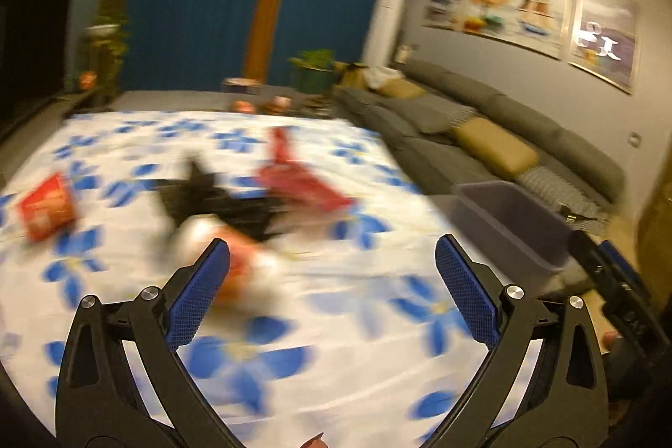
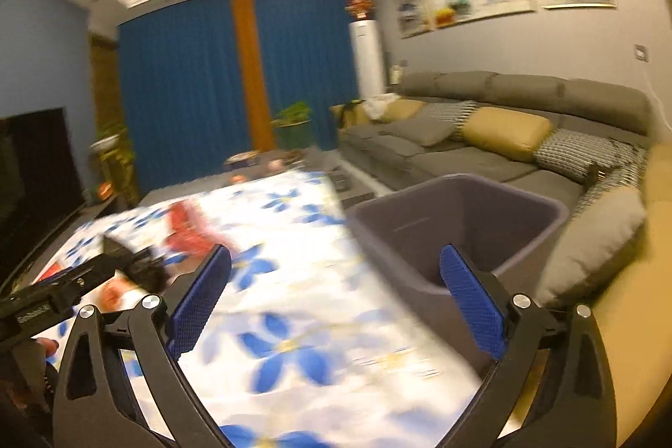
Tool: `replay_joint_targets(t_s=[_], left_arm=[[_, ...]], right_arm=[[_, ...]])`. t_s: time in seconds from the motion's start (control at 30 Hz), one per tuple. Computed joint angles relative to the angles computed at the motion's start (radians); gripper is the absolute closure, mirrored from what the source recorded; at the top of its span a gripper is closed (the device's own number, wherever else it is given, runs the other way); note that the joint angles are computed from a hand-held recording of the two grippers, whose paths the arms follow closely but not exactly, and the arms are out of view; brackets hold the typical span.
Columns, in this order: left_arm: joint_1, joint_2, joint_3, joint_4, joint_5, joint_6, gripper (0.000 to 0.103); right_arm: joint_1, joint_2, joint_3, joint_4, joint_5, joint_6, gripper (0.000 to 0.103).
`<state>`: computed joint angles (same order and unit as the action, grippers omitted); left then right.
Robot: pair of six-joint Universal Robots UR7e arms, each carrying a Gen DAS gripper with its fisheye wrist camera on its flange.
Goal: Collect trash
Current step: 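Move both open tools back over the remaining trash on the table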
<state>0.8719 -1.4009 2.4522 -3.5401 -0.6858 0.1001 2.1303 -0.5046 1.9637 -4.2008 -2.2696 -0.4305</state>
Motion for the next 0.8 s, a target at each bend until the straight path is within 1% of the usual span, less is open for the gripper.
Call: replay_joint_targets(t_s=[0.03, 0.1, 0.23, 0.3, 0.37, 0.47, 0.5, 0.6, 0.67, 0.8], left_arm=[[0.003, -0.027, 0.018, -0.015, 0.047, 0.015, 0.007], [0.013, -0.077, 0.045, -0.047, 0.107, 0.048, 0.007], [0.046, -0.19, 0.071, -0.027, 0.17, 0.051, 0.007], [0.067, -0.24, 0.076, -0.038, 0.197, 0.074, 0.007], [0.078, -0.267, 0.08, -0.041, 0.217, 0.079, 0.007], [0.105, -0.311, 0.087, -0.062, 0.238, 0.113, 0.007], [0.117, -0.323, 0.085, -0.069, 0.244, 0.124, 0.007], [0.146, -0.358, 0.08, -0.038, 0.241, 0.107, 0.006], [0.172, -0.37, 0.069, -0.037, 0.237, 0.113, 0.006], [0.219, -0.372, 0.035, -0.032, 0.224, 0.129, 0.007]], right_arm=[[0.012, 0.015, -0.014, 0.022, 0.004, 0.008, 0.007], [0.036, 0.047, -0.049, 0.079, 0.014, 0.027, 0.007], [0.078, 0.114, -0.122, 0.169, 0.03, 0.057, 0.006], [0.095, 0.15, -0.166, 0.215, 0.032, 0.065, 0.006], [0.108, 0.182, -0.205, 0.264, 0.035, 0.08, 0.006], [0.124, 0.228, -0.27, 0.352, 0.04, 0.097, 0.006], [0.128, 0.237, -0.279, 0.361, 0.038, 0.096, 0.006], [0.137, 0.269, -0.332, 0.42, 0.032, 0.099, 0.006], [0.144, 0.286, -0.359, 0.449, 0.042, 0.108, 0.006], [0.153, 0.318, -0.413, 0.468, 0.036, 0.091, 0.006]])
